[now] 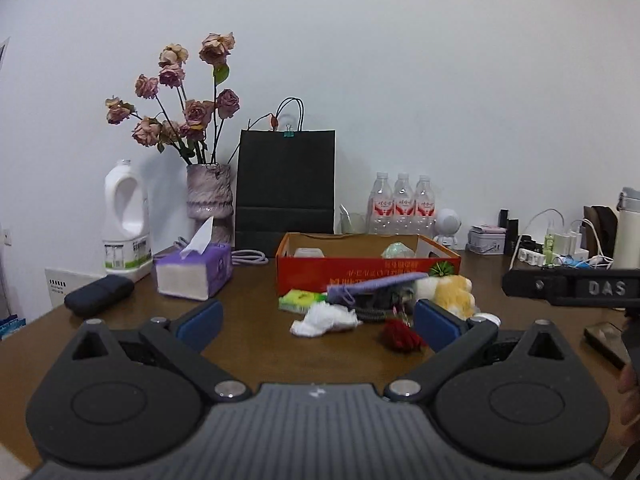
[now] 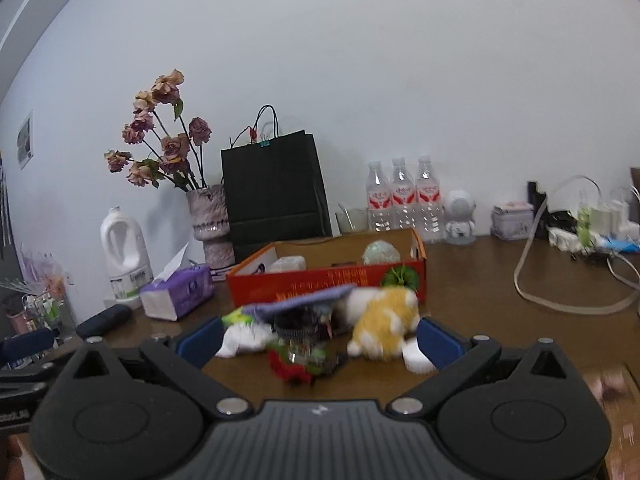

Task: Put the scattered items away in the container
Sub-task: 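Withdraw both tools from the box back toward the desk items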

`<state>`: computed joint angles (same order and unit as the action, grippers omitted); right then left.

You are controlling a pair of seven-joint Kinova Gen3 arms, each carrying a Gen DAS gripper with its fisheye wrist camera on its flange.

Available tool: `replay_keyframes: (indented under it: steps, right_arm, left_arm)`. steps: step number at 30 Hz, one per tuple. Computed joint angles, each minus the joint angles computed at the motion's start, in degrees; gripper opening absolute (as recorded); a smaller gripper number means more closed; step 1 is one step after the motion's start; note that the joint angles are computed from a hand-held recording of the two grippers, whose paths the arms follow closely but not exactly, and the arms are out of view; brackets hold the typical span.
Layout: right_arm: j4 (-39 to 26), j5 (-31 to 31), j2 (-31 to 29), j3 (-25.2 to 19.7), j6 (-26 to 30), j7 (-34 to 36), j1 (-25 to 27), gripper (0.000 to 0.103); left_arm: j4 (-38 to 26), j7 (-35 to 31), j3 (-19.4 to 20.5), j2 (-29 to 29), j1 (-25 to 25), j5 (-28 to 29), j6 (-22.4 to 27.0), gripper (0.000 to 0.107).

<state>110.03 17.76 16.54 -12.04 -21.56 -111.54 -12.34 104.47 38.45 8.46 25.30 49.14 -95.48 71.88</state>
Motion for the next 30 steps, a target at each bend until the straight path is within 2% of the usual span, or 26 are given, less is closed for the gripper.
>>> replay_keyframes:
  steps: [4, 6, 8, 12, 14, 17, 19, 21, 24, 28, 30]
  right_arm:
    - [6.74, -4.03, -1.80, 5.17, -6.38, 4.60, -4.97, 0.103]
    - [7.87, -3.76, -2.39, 3.96, -5.66, 6.19, -4.29, 0.103]
    - [8.52, -0.37, -2.54, 0.61, -4.62, 4.74, -1.01, 0.103]
    - [10.06, 1.42, -2.26, 0.18, -5.08, 3.41, -0.47, 0.103]
    - [9.31, 1.16, -2.16, -0.04, -2.84, 3.55, -0.53, 0.103]
    - [7.92, -5.02, -2.48, 6.54, 1.74, 8.91, -7.43, 0.103]
    - [5.64, -9.68, -1.91, 8.61, 5.87, 12.19, -9.54, 0.103]
    - [3.50, -11.58, -0.67, 6.43, 7.28, 12.03, -7.42, 0.101]
    - [-0.89, -9.76, 1.52, -0.20, 9.99, 9.34, -0.52, 0.097]
    - [-6.62, -10.12, 4.39, -0.93, 10.60, 9.35, 0.52, 0.095]
    - [-9.95, -10.46, 6.22, 0.05, 10.82, 9.62, -0.40, 0.094]
  left_arm:
    - [1.26, 1.55, 0.59, -0.12, 1.44, 2.35, 2.06, 0.103]
    - [1.98, 1.60, 0.86, -0.32, 1.96, 2.98, 2.58, 0.103]
    - [2.23, 1.98, 0.97, -0.09, 2.43, 3.71, 3.53, 0.103]
    - [1.82, 1.57, 1.11, -0.24, 1.58, 5.10, 1.75, 0.103]
    - [1.65, 0.89, 0.96, -0.27, 0.87, 4.97, -0.08, 0.103]
    - [0.68, -0.72, 0.56, 0.09, -0.87, 5.45, -3.42, 0.103]
    - [0.09, -1.15, -0.11, 0.31, -1.86, 5.62, -5.32, 0.103]
    - [-1.05, -2.14, -0.89, 0.54, -3.39, 5.99, -7.53, 0.103]
    - [-3.41, -5.42, -2.33, 0.54, -6.50, 6.14, -12.25, 0.103]
    - [-7.28, -9.41, -5.48, 1.74, -10.04, 3.74, -19.91, 0.103]
    - [-9.91, -13.53, -3.93, 2.89, -14.52, 1.93, -24.57, 0.101]
